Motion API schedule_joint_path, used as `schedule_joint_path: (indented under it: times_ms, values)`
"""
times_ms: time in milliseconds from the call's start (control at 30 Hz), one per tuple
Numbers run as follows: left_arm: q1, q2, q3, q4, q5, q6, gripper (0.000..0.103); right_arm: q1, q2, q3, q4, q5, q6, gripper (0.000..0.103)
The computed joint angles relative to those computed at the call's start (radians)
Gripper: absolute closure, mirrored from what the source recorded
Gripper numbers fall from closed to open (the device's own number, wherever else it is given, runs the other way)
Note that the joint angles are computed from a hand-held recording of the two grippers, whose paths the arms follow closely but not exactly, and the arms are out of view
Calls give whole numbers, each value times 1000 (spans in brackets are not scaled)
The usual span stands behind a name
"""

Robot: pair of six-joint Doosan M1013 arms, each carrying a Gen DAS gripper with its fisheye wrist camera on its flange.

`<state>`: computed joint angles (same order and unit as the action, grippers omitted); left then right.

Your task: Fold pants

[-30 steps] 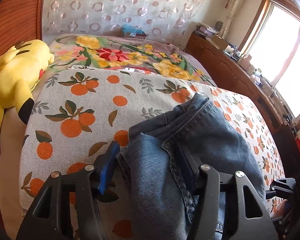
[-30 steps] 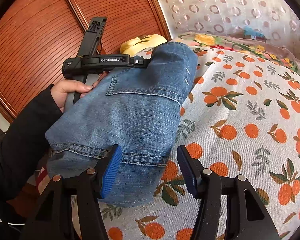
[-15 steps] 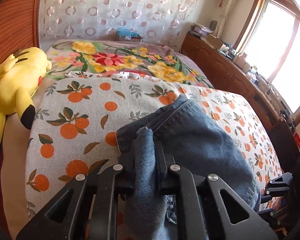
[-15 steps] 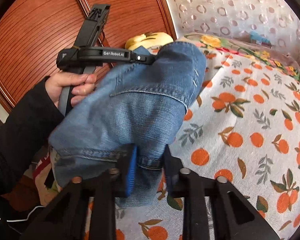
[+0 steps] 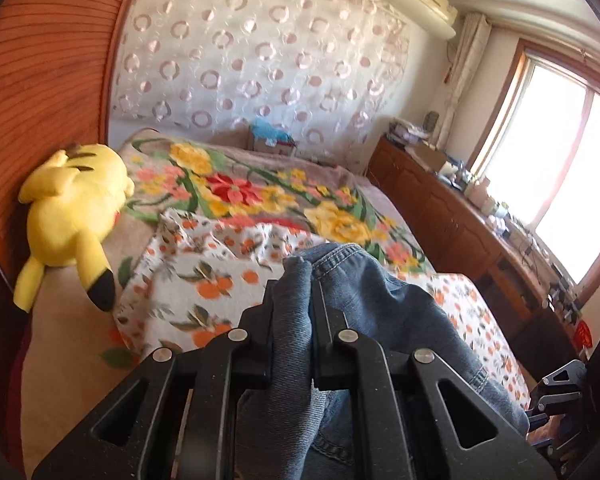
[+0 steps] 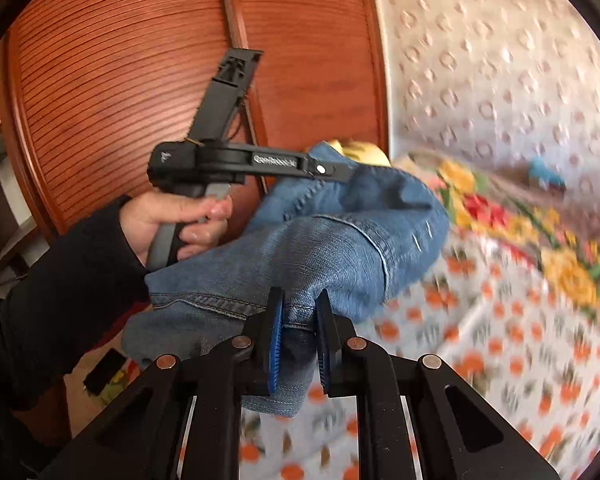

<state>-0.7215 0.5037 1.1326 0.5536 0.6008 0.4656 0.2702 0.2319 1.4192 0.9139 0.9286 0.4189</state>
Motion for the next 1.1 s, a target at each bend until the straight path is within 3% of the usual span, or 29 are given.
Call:
schedule_joint_path:
  times_ms: [233,400,567,733,900,1100]
  values:
    - [43,-43,-23,93,82,-36,90,58,90,-171,38,-1,-15,89]
    - [64,-36,-84,109,161,28,90,77,135,-239,100,-6,-14,89]
    - [80,48,-186,-11,250,210,89,75,169,-195,99,-58,81,89]
    - [94,189,-308,-199,343,364,89,101,177,-105,-88,-191,254,89]
    - [82,242,-375,-260,345,421,87,73,163,-80,-132,-189,330,88]
    - [75,290,-467,-288,420,469,78,64,159,-80,-215,-141,399,81]
